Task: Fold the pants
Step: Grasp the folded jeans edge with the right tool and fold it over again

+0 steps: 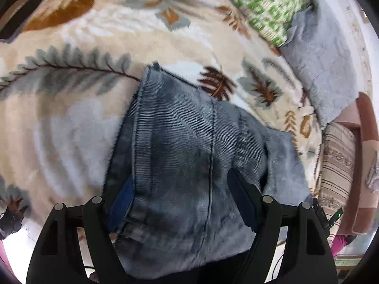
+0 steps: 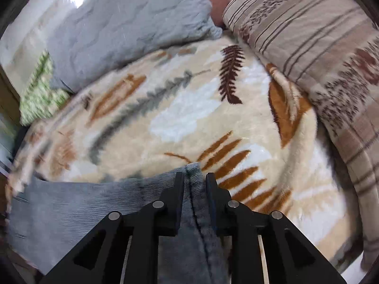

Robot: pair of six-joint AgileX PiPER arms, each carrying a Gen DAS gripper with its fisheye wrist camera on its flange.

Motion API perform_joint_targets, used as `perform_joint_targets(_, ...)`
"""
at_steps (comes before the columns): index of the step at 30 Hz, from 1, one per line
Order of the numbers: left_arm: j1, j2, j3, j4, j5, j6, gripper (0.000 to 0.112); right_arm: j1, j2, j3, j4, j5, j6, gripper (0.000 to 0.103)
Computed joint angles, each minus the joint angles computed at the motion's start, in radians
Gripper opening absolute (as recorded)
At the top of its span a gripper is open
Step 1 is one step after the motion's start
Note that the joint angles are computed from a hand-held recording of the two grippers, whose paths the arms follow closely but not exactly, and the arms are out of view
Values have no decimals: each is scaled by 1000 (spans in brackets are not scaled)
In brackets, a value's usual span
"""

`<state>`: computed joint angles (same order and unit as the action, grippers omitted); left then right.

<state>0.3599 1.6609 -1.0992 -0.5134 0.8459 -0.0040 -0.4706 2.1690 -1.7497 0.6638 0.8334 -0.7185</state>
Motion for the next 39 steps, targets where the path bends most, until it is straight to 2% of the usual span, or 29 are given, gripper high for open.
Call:
perform_joint_targets(1,17,-40,23,-12,7,26,78,-16,-32,39,44,10,-37,29)
perform_joint_targets(3,71,-143,92,-66,38,109,78,-73,-140,186,176,51,-159,47)
perform_joint_targets(6,161,-253,190,-175,122,252,78,-128,-259,373,274,109,-259,59)
perform_joint_targets(8,216,-316,275,-244,169,343,81,-144,-306,472,300,145,-282,59)
perform_joint_targets(11,239,-321,349,-313,207,409,81,-135,-342,578,316,198,-288,59)
perform_joint_targets(14,201,-288,377,-344,170,437,81,-75,-374,670,325,249,-283,59)
perform_joint_targets(19,187,-206,366,-394,138,441,81,120,-361,755,372,353,-244,59)
perform_joint_targets(23,172,-176,340,-398,114,434,81,264,-331,782,427,365,-217,59)
perform_joint_targets(27,158,-146,318,-408,98,426,81,389,-244,757,492,383,-163,59)
perform_joint_targets(32,132,-117,292,-383,71,395,77,444,-201,782,608,349,-178,59)
perform_joint_targets(33,125,-118,287,-370,63,379,67,451,-188,780,611,328,-151,58)
perform_joint_targets(34,118,-119,276,-350,56,357,52,454,-179,781,619,317,-139,55)
perform_joint_targets(35,115,-125,263,-326,57,334,43,453,-189,794,634,298,-151,39)
perform_joint_targets(36,117,-131,256,-316,59,326,32,449,-201,800,643,295,-169,7)
perform_joint_targets(37,123,-145,258,-313,63,327,26,444,-220,807,651,295,-189,6)
perform_joint_targets(39,130,-177,272,-293,58,329,25,444,-269,821,641,286,-210,5)
